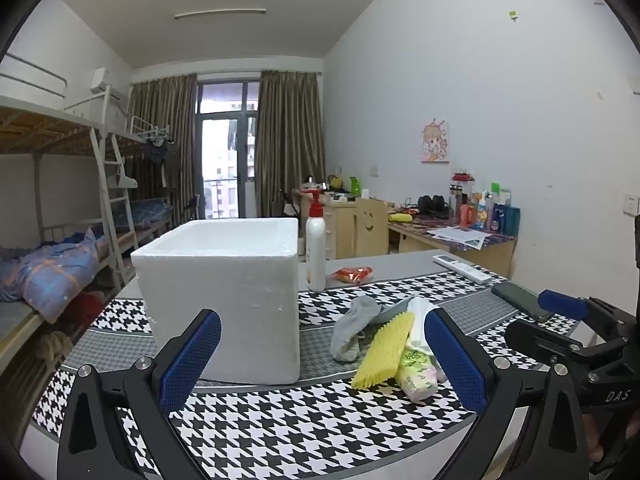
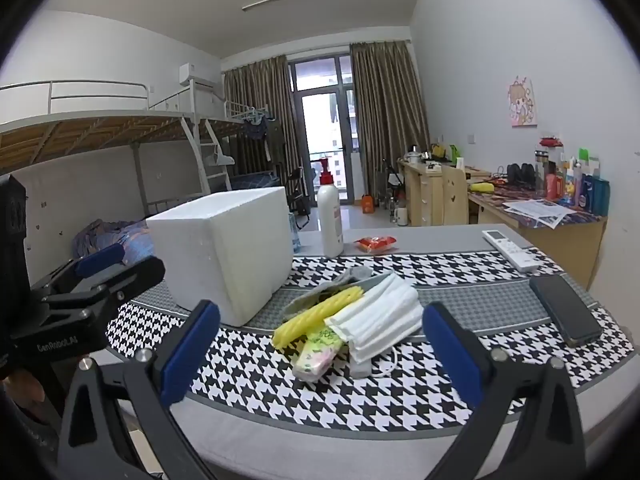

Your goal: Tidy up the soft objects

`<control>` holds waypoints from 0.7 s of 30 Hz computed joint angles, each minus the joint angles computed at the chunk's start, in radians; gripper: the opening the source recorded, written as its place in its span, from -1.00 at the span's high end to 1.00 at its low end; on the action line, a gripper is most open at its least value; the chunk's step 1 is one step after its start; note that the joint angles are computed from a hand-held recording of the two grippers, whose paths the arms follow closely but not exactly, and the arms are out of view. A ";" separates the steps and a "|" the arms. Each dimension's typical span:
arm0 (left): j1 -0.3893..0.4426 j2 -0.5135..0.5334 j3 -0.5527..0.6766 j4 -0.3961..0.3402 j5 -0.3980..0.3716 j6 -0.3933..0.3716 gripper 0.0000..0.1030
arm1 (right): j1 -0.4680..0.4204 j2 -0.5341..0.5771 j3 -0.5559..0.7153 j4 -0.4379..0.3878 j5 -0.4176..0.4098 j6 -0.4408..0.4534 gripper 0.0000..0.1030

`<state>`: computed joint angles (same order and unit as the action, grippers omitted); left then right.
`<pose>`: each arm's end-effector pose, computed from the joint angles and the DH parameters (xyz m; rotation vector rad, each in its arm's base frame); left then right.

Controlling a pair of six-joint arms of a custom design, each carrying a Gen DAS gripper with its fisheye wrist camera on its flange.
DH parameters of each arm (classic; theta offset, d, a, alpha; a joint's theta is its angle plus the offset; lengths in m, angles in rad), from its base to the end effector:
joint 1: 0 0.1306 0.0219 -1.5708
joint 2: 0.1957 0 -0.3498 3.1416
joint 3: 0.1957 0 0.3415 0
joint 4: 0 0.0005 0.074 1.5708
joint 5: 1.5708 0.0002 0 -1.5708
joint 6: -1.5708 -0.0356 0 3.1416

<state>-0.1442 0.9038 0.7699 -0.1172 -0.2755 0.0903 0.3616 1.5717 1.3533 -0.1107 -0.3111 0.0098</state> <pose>0.3045 -0.0349 0.3696 -0.1452 1.8072 0.0846 0.4880 0.1957 0.3646 -0.5623 1.8348 0.5331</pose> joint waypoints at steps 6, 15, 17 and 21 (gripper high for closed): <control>-0.002 0.000 0.004 -0.006 0.011 0.010 -0.98 | -0.003 -0.001 -0.001 0.003 -0.002 0.000 -0.99; -0.003 0.014 0.013 -0.014 0.005 0.018 -0.98 | -0.004 -0.001 -0.001 0.003 -0.002 -0.001 -0.99; -0.004 0.011 0.014 -0.015 0.001 0.017 -0.98 | -0.005 -0.004 -0.005 0.006 -0.004 0.000 -0.99; -0.001 0.011 0.012 -0.012 0.003 0.014 -0.98 | -0.003 -0.005 -0.005 0.005 -0.001 0.000 -0.99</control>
<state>-0.1451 0.9147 0.7821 -0.1295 -0.2725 0.1040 0.3582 1.5668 1.3480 -0.1054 -0.3122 0.0099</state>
